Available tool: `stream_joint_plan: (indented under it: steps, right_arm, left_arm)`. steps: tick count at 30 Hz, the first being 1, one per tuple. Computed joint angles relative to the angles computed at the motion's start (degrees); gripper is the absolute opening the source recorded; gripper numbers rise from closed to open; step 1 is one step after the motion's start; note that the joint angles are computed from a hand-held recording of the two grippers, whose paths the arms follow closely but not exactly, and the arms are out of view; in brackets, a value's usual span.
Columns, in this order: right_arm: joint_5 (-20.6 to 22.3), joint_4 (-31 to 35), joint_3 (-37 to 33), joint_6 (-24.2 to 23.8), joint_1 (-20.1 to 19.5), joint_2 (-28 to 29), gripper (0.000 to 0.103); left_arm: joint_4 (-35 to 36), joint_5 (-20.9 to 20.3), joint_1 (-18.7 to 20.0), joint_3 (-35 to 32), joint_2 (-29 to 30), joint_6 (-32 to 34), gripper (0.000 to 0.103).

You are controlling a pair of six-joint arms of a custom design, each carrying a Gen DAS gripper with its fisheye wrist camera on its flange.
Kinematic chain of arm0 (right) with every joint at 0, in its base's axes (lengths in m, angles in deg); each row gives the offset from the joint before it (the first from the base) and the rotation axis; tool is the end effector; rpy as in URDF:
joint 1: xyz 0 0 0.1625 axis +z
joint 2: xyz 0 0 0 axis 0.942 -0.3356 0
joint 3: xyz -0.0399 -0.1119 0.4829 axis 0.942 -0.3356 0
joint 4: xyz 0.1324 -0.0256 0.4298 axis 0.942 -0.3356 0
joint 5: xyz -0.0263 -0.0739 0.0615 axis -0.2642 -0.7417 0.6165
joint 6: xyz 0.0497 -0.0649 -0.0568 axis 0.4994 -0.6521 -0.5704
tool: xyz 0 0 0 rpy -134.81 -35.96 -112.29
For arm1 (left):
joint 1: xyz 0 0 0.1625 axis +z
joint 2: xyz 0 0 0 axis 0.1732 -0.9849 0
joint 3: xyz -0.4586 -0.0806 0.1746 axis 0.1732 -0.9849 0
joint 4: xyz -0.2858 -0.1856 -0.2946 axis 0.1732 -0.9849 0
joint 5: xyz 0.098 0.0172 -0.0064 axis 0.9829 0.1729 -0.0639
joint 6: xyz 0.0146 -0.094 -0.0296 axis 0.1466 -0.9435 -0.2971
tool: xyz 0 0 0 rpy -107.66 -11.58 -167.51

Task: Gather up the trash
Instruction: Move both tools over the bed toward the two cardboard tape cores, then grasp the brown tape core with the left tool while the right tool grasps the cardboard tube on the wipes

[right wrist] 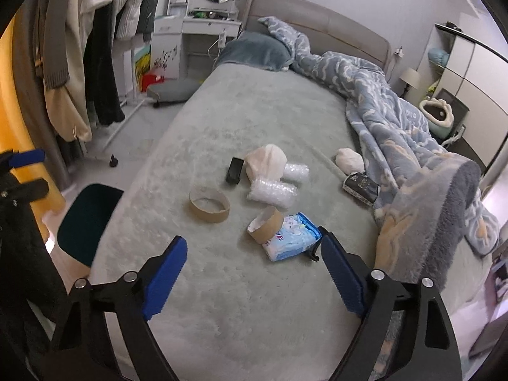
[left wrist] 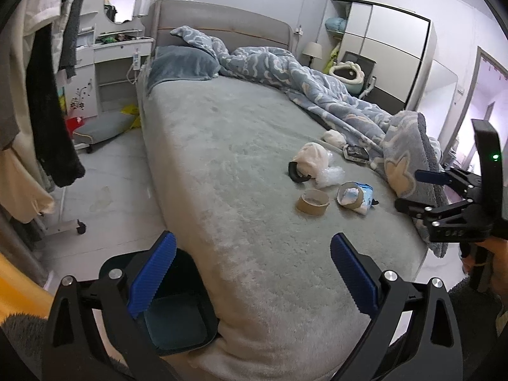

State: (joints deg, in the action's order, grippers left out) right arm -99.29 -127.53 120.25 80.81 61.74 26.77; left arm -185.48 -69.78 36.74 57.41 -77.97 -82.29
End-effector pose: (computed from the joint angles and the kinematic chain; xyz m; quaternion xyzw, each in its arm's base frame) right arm 0.4986 -0.4752 0.1693 0.2884 -0.8270 0.2780 0.3946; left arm -0.1667 -0.4599 0.4694 0.2564 0.8824 -0.3413 0.1979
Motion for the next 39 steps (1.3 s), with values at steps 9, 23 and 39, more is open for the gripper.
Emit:
stream_joint_plan:
  steps: [9,23,39]
  right_arm:
    - [-1.64,3.29,-0.67,-2.63,-1.93,1.24,0.074]
    - [1.89,1.62,-1.83,-11.9,-4.71,2.83,0.068]
    - [-0.74,-0.18,-4.34,-19.59,-6.82,6.04,0.061]
  left_arm:
    - [0.27,-5.7,2.41,-1.89,3.74,3.54,0.088]
    - [-0.52,-15.22,6.48,-5.72,11.84,9.04,0.078]
    - [-0.22,-23.64,11.84,-9.46,17.92,7.44,0.073]
